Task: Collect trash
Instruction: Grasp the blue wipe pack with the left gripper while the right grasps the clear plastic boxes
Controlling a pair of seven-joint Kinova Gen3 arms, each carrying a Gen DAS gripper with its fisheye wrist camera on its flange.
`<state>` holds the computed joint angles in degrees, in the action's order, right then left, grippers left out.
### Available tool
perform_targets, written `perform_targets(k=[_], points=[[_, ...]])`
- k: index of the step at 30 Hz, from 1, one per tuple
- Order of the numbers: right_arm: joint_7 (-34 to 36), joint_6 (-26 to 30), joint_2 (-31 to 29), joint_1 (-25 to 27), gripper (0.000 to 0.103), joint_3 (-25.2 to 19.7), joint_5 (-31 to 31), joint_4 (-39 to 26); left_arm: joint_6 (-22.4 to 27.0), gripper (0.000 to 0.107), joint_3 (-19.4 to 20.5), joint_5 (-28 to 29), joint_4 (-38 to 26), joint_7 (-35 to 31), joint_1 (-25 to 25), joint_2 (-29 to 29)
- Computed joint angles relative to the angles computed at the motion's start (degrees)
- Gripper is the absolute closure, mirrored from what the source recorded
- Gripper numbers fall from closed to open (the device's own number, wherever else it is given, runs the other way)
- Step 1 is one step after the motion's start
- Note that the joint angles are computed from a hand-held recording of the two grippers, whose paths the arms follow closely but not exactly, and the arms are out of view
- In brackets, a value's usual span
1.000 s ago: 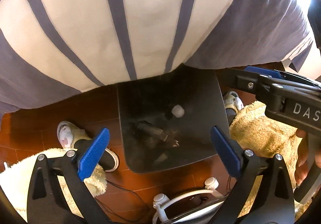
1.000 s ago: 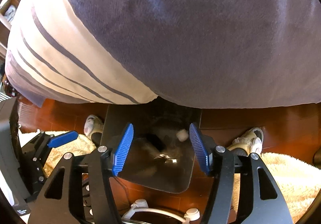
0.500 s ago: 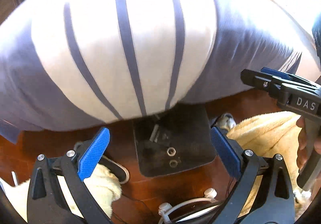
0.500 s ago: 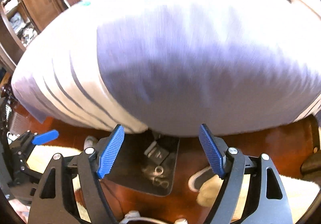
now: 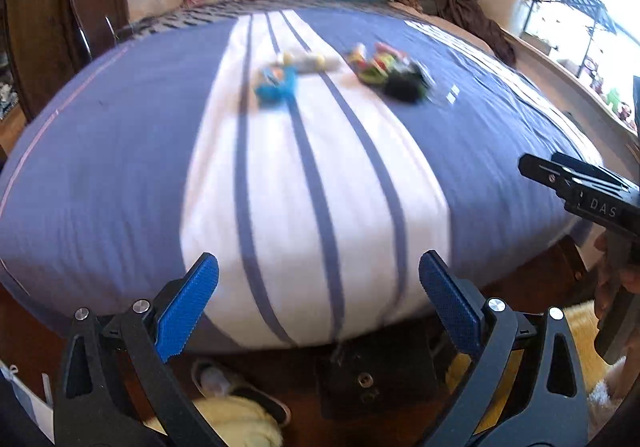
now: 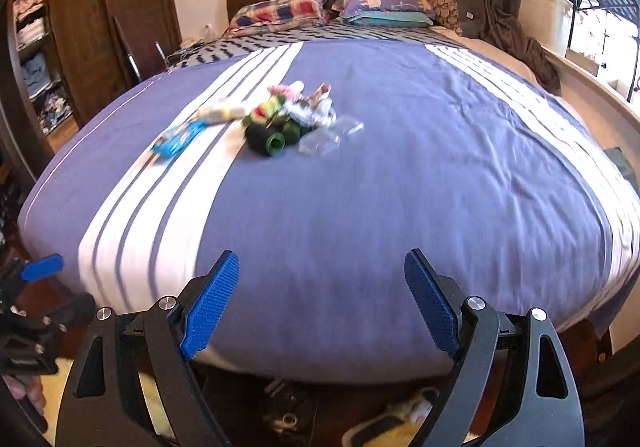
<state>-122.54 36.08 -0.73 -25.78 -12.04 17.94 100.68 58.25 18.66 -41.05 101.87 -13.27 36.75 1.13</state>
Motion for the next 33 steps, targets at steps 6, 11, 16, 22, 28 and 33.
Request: perform_targets(k=[6,11,16,22,28,33], points=[[-0.17,0.57,5.92,-0.31,0.018,2.01,0.69,-6.01,-2.78,0.012,-3.9,-0.66,-2.57,-4.31,-4.01,2.58],[2.24,1.42,11.29,-1.29,0.018,4.01,-1.1,-11.39,-4.72,0.013,-6.89,-0.23,-5.28,-8.13,-6.38,5.18],[1.87,5.24,16.58,-3.72,0.018,6.72,0.6,-17.42,-7.32,0.016,-9.68,3.77,-8.75,-14.28,-8.86,8.5],[3.61,6.14,19.89,-4.46,0.018,8.41,1.19,-21.17,-8.96,0.02,-12.35,7.89,-11.87,-19.42,-10.04,11.7],[8.61,9.5,23.25,-3.8,0.017,8.66,-0.69,-26.96,-9.91,0.022,-14.14,10.82,-13.78,-22.77,-10.47,13.66],[10.7,10.19,24.83,-4.08,0.017,9.35,-1.52,-29.3,-10.31,0.025,-15.43,11.65,-15.3,-23.68,-10.58,14.95]])
